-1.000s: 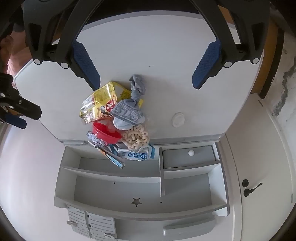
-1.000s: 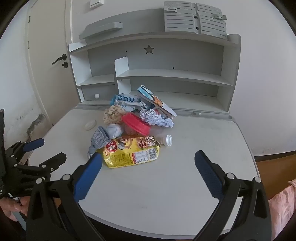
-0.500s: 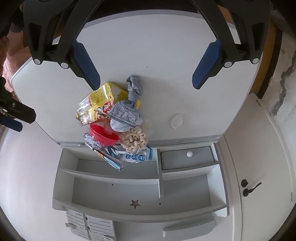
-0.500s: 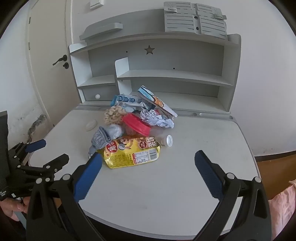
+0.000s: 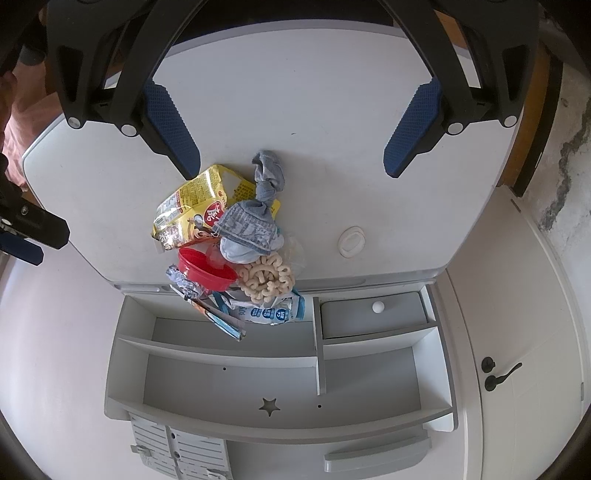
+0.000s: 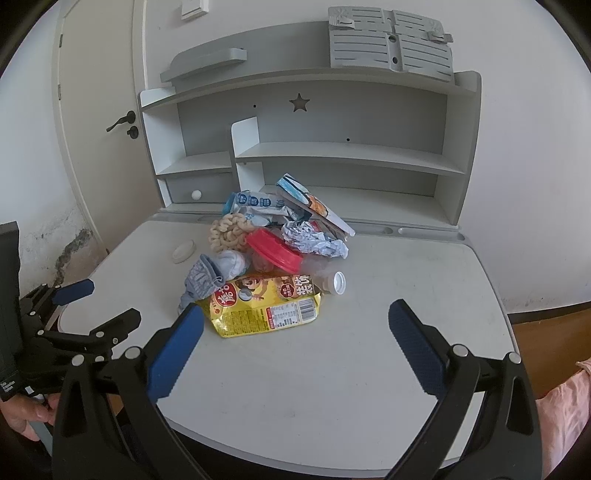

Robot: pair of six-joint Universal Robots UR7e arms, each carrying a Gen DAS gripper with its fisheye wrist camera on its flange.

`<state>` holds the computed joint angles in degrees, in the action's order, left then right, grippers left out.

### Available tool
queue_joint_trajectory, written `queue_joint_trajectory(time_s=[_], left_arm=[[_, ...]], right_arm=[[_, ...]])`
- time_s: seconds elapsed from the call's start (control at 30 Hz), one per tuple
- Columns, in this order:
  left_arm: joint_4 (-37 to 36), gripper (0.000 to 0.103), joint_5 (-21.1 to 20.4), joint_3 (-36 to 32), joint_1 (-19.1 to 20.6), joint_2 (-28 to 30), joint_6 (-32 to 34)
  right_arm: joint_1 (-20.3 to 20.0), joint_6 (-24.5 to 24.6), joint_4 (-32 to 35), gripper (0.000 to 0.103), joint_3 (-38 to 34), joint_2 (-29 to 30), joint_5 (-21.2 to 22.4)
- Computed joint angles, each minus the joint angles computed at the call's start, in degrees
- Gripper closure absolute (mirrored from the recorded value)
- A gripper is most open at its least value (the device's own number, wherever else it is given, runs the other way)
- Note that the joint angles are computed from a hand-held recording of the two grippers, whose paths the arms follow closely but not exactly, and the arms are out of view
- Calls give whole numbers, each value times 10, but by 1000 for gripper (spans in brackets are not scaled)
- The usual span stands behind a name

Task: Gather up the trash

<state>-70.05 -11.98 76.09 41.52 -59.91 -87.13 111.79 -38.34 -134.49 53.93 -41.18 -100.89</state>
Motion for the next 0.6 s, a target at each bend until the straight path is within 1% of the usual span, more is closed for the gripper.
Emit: queue_joint_trajectory(time_s=[0.6], left_arm=[[9, 6, -3, -6, -1, 3, -2]], right_arm=[[2, -3, 0, 6, 2, -1, -1]])
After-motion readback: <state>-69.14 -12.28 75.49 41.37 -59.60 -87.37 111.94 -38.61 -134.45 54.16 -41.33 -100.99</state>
